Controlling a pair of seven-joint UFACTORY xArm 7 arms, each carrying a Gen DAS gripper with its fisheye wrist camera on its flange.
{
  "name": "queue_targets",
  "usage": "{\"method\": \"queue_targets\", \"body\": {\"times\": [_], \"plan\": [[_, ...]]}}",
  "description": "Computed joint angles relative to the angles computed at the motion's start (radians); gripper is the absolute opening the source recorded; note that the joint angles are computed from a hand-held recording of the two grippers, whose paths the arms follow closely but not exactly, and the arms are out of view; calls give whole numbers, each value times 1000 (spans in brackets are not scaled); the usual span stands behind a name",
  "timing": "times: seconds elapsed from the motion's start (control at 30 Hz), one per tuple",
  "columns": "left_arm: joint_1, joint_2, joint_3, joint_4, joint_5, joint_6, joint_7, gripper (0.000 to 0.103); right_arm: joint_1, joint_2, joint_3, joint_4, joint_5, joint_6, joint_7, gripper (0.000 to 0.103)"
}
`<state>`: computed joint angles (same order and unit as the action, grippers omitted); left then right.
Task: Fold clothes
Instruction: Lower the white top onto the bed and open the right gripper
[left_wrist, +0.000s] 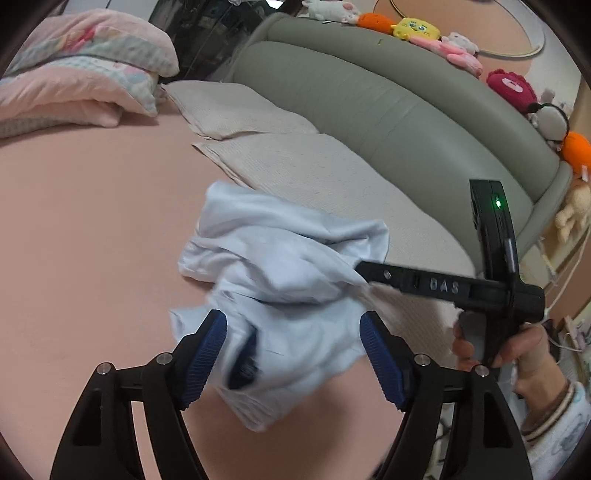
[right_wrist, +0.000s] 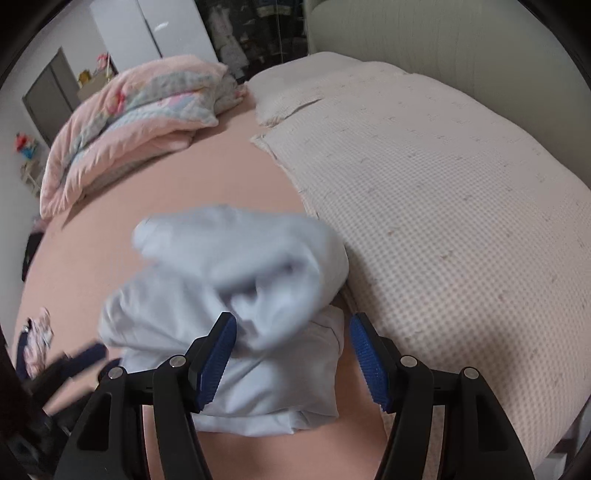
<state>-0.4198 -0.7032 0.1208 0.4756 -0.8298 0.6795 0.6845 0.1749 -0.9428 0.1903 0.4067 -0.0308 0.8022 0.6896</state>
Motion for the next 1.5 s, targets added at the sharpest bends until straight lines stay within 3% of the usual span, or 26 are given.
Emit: {"method": "queue_targets", "body": {"times": [0.17,0.37,0.57,0.8,1.13,1.23,1.5], "plan": [[32,48,22,17,9,46,3,73,12,57,8,2,5,1,10,63],[79,101,34,48,4,89,15,73,27,47,-35,-11,42,-14,2,63],[154,144,37,104,14,145,5,73,9,28,-28,17,46,31,11,63],[237,10,31,158,143,252,-57,73,20,-30,-7,73,50,89,16,64],[267,-263,74,277,281,513,-207,73,76,-193,145,264,47,291,102,64],[271,-309,69,286,305,546,-250,73,91,-207,171,304,53,329,112,69],[277,-334,35,285,360,543,-347,73,101,-271,184,314,78,345,140,69]]}}
